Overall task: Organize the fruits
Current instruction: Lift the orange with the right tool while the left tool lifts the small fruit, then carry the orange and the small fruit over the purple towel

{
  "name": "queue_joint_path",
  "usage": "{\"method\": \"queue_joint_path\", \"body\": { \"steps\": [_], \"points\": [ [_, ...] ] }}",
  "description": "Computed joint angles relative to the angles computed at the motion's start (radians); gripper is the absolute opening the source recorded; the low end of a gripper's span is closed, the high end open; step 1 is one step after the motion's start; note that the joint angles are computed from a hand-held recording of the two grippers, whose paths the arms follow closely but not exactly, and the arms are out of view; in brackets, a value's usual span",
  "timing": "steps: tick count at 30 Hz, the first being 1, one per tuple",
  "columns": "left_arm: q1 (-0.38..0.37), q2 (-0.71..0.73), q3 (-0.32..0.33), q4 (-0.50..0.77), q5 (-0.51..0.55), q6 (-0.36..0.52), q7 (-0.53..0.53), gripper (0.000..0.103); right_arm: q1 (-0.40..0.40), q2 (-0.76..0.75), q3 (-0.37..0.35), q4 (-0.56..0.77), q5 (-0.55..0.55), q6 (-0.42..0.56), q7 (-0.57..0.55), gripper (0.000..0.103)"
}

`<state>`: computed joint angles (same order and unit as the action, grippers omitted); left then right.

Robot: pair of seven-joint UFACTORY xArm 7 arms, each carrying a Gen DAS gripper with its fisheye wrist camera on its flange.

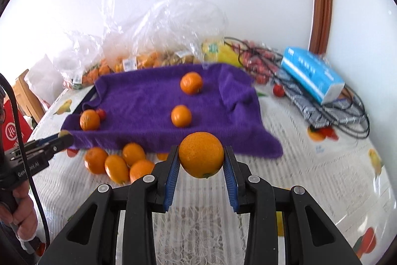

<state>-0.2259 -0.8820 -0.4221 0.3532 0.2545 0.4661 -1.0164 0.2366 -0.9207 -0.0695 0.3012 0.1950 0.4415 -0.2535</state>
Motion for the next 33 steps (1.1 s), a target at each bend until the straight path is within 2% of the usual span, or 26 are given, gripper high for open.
{"method": "queue_joint_path", "body": {
  "steps": [8,13,18,27,31,33],
  "points": [
    [0.006,-0.024,0.005,-0.011,-0.003,0.0,-0.009,0.025,0.048,0.056,-0.003,0.045,0.013,-0.054,-0.015,0.035],
    [0.031,-0.044,-0.002,-0.008,0.002,0.029,-0.027,0.025,0.089,0.106,-0.019,0.07,0.035,-0.091,-0.036,0.035],
    [0.056,0.003,0.025,0.039,0.007,0.059,-0.008,0.025,0.115,0.159,-0.038,0.112,0.055,-0.121,-0.061,0.035],
    [0.139,0.131,0.021,0.158,0.059,-0.004,0.016,0.025,0.169,0.307,-0.072,0.228,0.107,-0.164,-0.113,0.035],
    [0.184,0.189,0.005,0.202,0.089,-0.035,0.0,0.025,0.158,0.37,-0.054,0.272,0.121,-0.2,-0.132,0.035],
    [0.211,0.206,-0.011,0.207,0.112,-0.053,-0.021,0.025,0.179,0.395,-0.074,0.278,0.145,-0.225,-0.155,0.035]
  ]
}}
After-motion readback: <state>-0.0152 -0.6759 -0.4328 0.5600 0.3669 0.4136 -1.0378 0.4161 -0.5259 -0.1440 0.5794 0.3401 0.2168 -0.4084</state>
